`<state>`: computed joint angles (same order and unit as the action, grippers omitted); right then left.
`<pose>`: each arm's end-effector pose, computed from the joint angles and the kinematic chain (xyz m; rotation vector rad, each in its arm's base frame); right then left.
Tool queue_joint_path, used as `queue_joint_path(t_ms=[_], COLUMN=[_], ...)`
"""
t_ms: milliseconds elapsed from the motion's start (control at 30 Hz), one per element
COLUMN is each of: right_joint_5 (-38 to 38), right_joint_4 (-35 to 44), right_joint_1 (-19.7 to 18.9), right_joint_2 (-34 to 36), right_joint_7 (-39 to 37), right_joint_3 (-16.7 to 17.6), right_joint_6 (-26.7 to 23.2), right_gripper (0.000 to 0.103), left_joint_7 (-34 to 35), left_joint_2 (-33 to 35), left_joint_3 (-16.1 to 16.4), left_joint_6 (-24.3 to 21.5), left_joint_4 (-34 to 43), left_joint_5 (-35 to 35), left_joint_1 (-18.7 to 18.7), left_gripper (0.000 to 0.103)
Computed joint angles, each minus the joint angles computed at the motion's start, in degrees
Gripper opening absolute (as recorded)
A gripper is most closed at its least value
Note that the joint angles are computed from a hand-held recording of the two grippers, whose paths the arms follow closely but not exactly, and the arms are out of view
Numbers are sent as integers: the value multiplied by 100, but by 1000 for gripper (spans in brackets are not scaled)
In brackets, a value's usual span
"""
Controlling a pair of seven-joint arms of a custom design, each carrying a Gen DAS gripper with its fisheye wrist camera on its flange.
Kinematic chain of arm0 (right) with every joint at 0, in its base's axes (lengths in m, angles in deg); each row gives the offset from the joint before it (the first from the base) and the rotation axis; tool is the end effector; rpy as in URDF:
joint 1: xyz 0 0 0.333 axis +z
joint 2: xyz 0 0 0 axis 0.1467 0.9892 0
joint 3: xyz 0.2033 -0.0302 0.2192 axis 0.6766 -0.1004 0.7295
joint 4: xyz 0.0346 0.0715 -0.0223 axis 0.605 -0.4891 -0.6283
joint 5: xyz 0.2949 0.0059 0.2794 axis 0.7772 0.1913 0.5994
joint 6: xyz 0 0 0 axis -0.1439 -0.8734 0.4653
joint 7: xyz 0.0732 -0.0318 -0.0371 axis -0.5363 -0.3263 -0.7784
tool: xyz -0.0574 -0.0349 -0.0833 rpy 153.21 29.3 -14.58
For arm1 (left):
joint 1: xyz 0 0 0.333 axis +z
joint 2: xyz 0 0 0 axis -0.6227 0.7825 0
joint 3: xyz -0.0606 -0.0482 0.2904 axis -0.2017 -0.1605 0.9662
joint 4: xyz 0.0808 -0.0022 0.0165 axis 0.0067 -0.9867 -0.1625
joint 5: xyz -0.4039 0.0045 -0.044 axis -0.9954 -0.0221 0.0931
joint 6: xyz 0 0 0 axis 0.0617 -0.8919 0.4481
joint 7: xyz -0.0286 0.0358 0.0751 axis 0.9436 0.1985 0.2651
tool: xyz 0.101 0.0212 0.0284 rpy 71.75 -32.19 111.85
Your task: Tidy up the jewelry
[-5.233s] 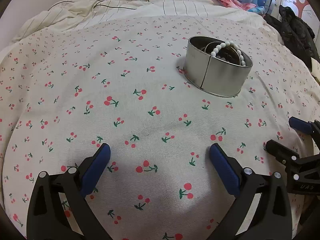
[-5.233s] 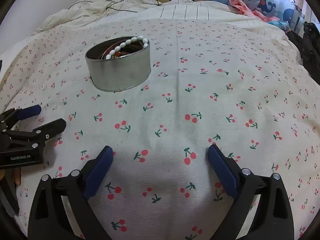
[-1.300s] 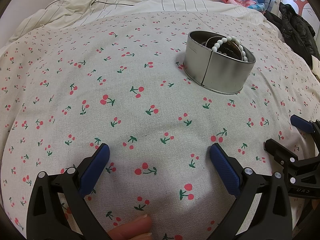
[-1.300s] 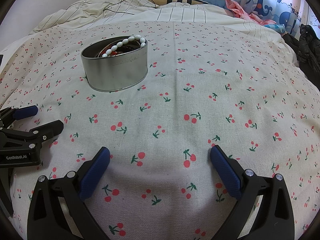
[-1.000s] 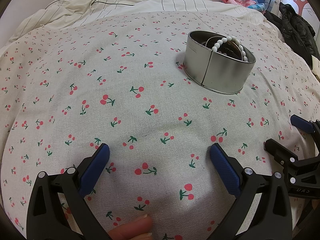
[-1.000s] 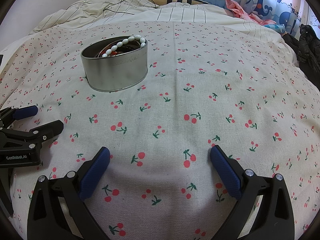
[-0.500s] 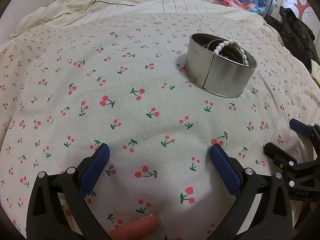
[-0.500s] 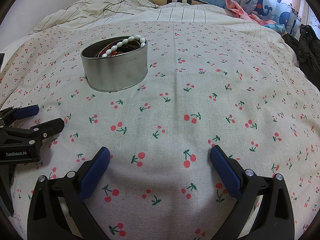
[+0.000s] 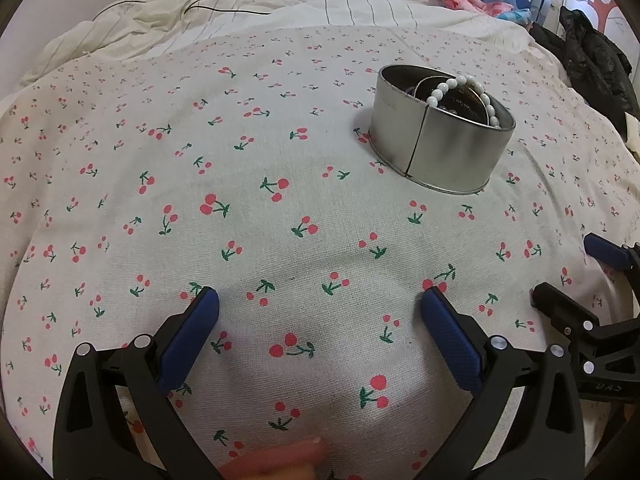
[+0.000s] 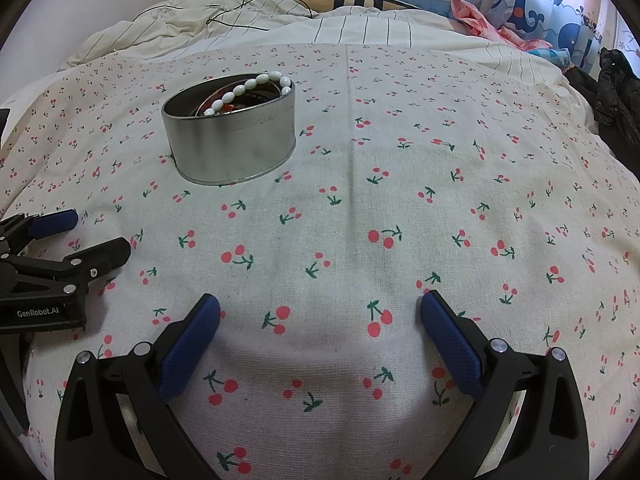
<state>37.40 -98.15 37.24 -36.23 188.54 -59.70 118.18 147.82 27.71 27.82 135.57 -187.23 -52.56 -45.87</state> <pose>0.4943 0.3475 0.3829 -1.5206 2.1691 -0.7490 0.6156 -0.1886 0.3893 -1.3190 2.4310 -0.7350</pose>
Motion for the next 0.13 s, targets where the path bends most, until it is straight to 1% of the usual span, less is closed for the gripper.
queue_joint_path(t_ms=[133], right_joint_5=[-3], right_joint_4=[2], right_joint_1=[1], right_joint_2=[1], right_joint_7=[1], right_joint_3=[-2], right_joint_6=[0], right_gripper=[96], left_joint_7=[-74], left_joint_2=[-9], left_joint_3=[24], left_joint_6=[20], left_joint_4=[-9], left_joint_5=[89], left_joint_1=[-35], left_gripper=[97])
